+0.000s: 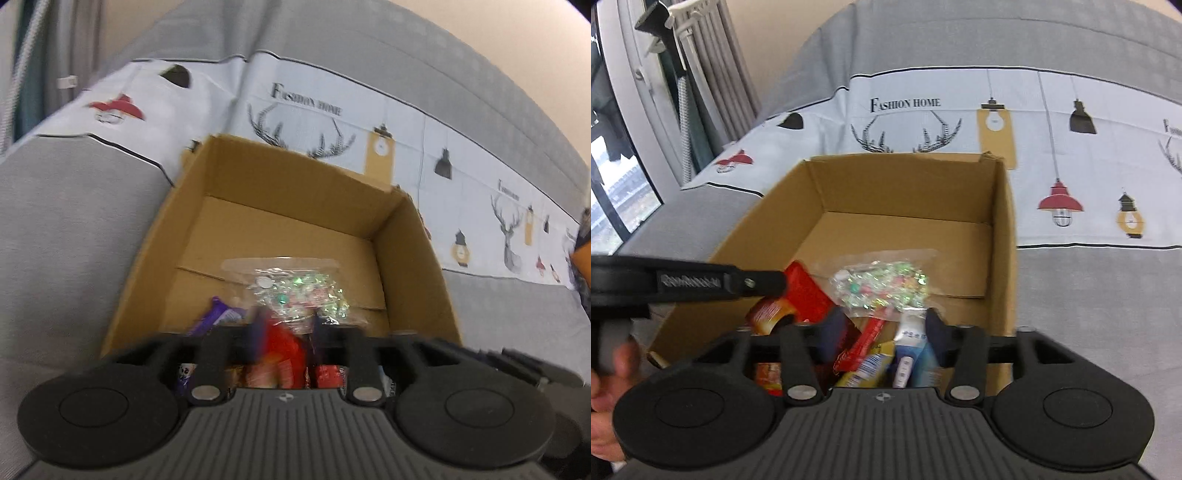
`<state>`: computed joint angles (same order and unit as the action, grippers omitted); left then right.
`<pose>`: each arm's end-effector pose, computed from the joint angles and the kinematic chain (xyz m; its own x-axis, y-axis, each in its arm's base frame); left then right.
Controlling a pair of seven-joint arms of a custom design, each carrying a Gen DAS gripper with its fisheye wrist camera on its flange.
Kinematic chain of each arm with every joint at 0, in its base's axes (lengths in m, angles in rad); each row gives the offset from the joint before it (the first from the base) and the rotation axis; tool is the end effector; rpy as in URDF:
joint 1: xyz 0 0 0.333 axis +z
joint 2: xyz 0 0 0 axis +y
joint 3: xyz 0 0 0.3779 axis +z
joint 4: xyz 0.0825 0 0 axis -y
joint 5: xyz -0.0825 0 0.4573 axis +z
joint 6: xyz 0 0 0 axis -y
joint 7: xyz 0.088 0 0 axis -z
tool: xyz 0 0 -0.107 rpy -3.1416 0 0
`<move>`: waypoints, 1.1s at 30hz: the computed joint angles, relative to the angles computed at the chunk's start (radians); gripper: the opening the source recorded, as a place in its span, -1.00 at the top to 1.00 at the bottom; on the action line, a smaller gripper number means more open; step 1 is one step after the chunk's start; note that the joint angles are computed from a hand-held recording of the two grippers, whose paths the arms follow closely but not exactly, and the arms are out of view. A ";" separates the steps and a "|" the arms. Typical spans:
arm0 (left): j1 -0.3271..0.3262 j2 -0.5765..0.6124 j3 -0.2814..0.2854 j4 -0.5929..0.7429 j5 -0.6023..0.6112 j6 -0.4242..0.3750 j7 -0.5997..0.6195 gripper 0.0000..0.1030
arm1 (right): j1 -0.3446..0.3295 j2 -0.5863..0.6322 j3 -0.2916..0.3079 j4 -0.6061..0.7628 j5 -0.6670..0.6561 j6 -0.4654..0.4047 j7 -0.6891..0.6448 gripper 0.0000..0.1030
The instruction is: Organize snacks
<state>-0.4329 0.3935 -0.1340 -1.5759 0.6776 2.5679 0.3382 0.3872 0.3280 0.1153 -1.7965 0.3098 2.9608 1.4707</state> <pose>0.6835 -0.4265 0.5097 0.1413 -0.9655 0.2189 -0.7195 -0.2520 -0.6472 0.6883 0.3430 0.4854 0.3788 -0.8979 -0.2241 -0.6872 -0.1106 -0.7180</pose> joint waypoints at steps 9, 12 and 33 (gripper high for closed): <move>-0.100 -0.168 -0.068 0.010 0.179 -0.258 -0.030 -0.99 | -0.027 -0.219 0.059 -0.092 0.245 -0.096 -0.140 -0.74; -0.125 -0.199 -0.112 0.032 0.165 -0.346 -0.016 -0.99 | -0.010 -0.324 0.050 -0.173 0.180 -0.055 -0.054 -0.98; -0.315 -0.155 -0.176 0.271 0.171 -0.810 0.009 -0.99 | -0.085 -0.714 0.095 -0.371 -0.224 -0.323 0.409 -0.99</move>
<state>-0.7483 0.2380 -0.3099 -1.3047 0.8483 1.7578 0.3469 0.3021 -0.3865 0.2107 -2.1676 0.0853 2.6379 1.8795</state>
